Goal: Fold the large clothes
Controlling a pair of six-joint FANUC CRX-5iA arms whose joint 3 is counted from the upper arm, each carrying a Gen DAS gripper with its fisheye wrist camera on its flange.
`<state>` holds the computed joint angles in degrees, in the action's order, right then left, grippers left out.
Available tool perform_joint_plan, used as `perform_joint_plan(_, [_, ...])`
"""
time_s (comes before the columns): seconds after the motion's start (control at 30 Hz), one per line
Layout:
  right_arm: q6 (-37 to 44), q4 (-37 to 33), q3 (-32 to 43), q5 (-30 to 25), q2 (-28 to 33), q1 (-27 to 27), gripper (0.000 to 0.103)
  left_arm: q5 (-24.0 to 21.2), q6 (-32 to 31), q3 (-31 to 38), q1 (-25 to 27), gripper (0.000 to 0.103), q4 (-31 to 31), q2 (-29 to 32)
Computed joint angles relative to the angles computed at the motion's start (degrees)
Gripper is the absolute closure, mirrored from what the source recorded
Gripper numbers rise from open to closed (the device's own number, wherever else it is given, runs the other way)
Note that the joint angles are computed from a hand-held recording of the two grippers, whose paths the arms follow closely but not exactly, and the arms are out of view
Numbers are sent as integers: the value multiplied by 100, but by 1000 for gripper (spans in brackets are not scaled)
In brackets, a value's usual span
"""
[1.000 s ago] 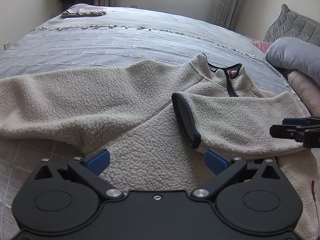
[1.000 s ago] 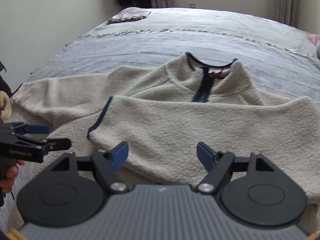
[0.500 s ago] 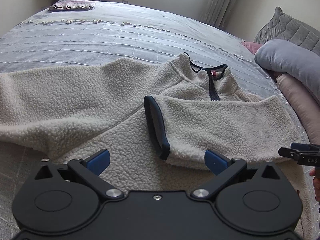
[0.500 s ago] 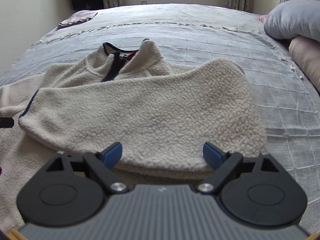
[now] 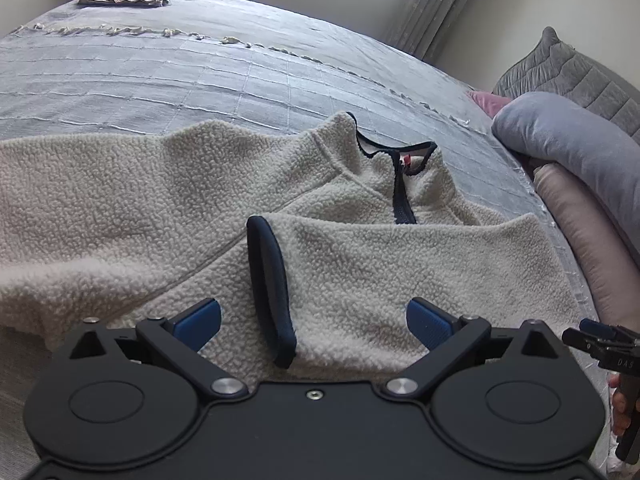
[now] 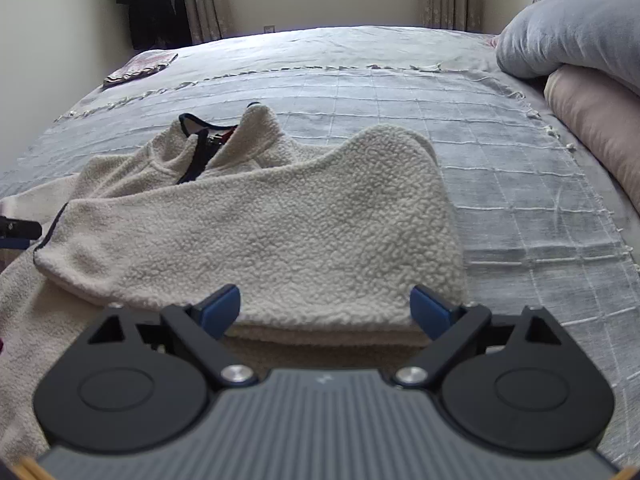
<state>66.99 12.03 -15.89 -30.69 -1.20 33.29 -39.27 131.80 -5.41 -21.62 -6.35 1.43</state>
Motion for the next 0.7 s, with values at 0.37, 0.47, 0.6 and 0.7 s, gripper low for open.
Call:
perform_joint_plan(0.37, [-651, 308, -298, 170, -61, -464, 8, -996, 627, 1049, -447, 80, -883, 848])
perform_joint_plan(0.47, [-685, 231, -302, 196, -71, -588, 8, -1345, 1145, 1316, -813, 99, -1679, 814])
perform_joint_plan(0.6, [-748, 40, -193, 317, -3, -755, 8, -1599, 2260, 1280, -1227, 99, -2722, 431])
perform_joint_plan(0.7, [-711, -144, -38, 445, 135, -835, 8, -2086, 2557, 1293, -1492, 99, -3196, 299])
